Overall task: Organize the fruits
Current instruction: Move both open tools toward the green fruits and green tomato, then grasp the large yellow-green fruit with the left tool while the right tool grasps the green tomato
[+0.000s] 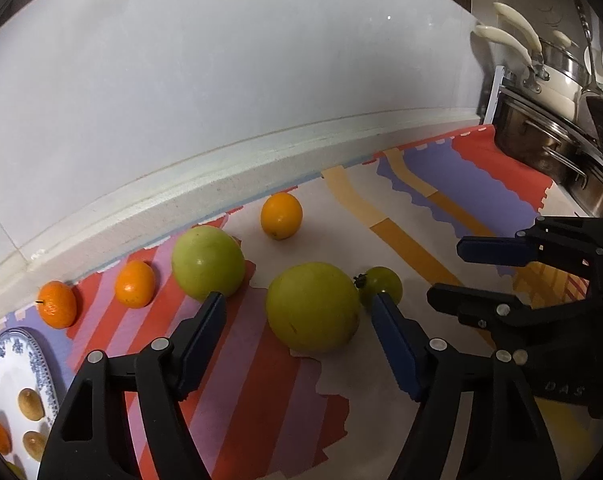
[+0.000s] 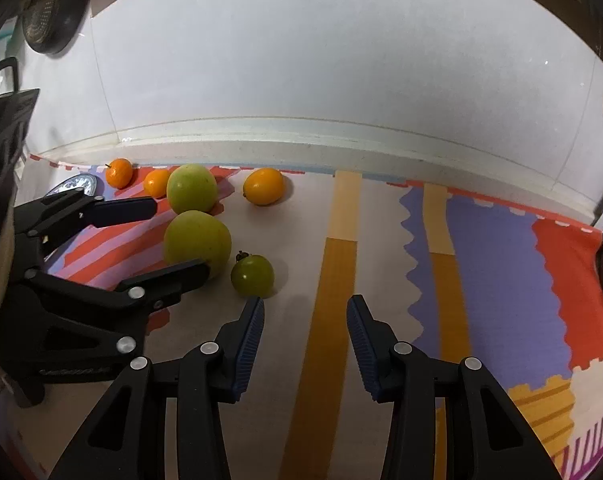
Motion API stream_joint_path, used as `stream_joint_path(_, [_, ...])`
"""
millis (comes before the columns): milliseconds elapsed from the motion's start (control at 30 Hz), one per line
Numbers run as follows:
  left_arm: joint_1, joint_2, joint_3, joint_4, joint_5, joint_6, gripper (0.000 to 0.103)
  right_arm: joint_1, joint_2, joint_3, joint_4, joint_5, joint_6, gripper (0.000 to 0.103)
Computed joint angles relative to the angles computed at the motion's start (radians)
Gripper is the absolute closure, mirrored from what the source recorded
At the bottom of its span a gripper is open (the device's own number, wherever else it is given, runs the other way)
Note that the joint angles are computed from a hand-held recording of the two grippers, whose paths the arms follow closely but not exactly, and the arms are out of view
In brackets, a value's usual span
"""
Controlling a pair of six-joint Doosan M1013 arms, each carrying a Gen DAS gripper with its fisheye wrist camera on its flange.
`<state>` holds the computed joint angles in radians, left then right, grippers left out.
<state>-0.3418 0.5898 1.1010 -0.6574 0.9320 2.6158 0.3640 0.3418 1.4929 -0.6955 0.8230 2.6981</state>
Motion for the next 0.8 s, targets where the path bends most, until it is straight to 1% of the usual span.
stream_joint_path(167, [-0.002, 0.013, -0.015, 0.006, 0.021, -0.014, 0.039, -0.005, 0.003, 0.0, 0.015, -0.019, -0.016, 0.059])
stream_joint_path(300, [0.0, 0.026, -0.038, 0.002, 0.067, -0.019, 0.053, -0.008, 0.007, -0.001, 0.027, -0.032, -0.026, 0.059])
stream_joint_path(433, [0.001, 0.02, -0.034, 0.015, 0.059, -0.037, 0.053, -0.01, 0.008, 0.0, 0.04, -0.054, -0.038, 0.059])
stream_joint_path(567, [0.008, -0.002, -0.011, 0.036, 0.013, -0.076, 0.053, -0.014, 0.014, -0.006, 0.059, -0.07, -0.05, 0.059])
stream_joint_path(700, [0.018, -0.027, 0.016, 0.035, -0.032, -0.072, 0.053, -0.016, 0.024, -0.023, 0.084, -0.084, -0.069, 0.059])
stream_joint_path(800, [0.026, -0.032, 0.019, 0.04, -0.035, -0.09, 0.053, -0.023, 0.035, -0.036, 0.12, -0.102, -0.091, 0.059])
